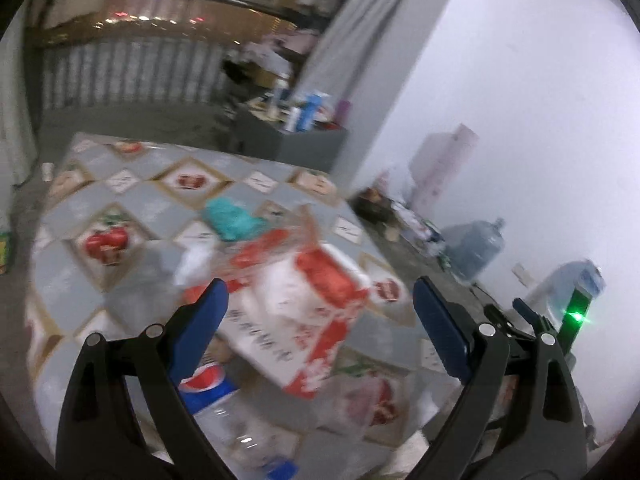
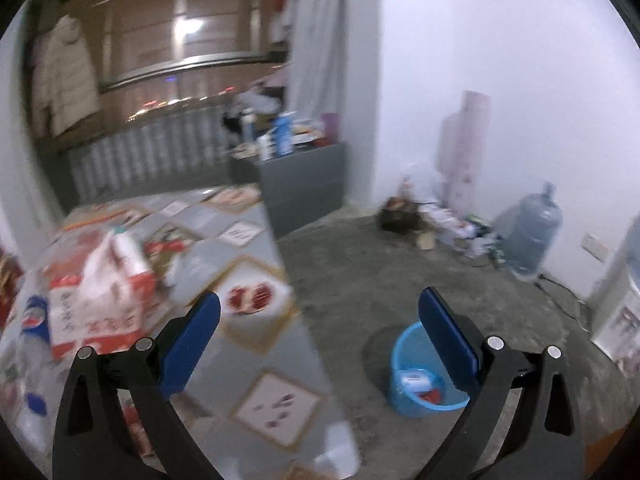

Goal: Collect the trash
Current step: 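Return both tools to the table toward the Pepsi bottle and plastic cup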

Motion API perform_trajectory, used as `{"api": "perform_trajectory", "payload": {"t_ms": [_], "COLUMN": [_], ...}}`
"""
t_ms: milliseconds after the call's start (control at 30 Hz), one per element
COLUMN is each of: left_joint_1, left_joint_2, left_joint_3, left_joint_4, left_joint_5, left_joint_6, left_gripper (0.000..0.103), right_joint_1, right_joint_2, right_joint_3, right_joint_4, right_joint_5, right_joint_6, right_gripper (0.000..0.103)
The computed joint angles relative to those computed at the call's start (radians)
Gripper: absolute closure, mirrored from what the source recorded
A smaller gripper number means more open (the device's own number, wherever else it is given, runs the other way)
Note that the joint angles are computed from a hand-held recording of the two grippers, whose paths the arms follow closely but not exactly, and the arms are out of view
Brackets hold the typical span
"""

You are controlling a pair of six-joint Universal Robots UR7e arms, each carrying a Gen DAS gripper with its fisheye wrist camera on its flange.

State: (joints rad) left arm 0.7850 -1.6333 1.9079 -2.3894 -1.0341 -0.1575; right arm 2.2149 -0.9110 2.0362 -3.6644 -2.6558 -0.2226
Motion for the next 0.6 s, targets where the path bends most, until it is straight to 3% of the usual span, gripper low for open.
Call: {"api": "perform_trajectory", "payload": {"t_ms": [67, 267, 500, 600], "left_joint_1": [-0.009, -0.053, -0.040, -0.026], "left_joint_2": [-0.029, -0.141, -0.190, -0.194], "left_joint_3": [0.019, 0.111, 0.179, 0.206], "left_joint_4": [-0.001, 0.033, 0.085, 0.066], "left_joint_5": [0.040, 0.183, 0.214, 0.220], "left_joint_6": [-0.006, 0.019, -0.013, -0.007], "left_gripper": [0.014, 0.014, 0.014, 0.014], "right_joint_1": [-0.006, 0.000, -0.036, -0.054], "right_joint_2": [-0.011, 0.012, -0.064, -0.085], "right_joint_3": [0.035, 0.063, 0.100, 0.115], "right_joint_4": [0.043, 0.129, 0.272, 0.279], "right_joint_5": [0.079, 0.171, 0.325, 0.394], "right_joint_6": [0.074, 0.150, 0.336, 0.352], "right_gripper": [0.007, 0.007, 0.007, 0.008]}}
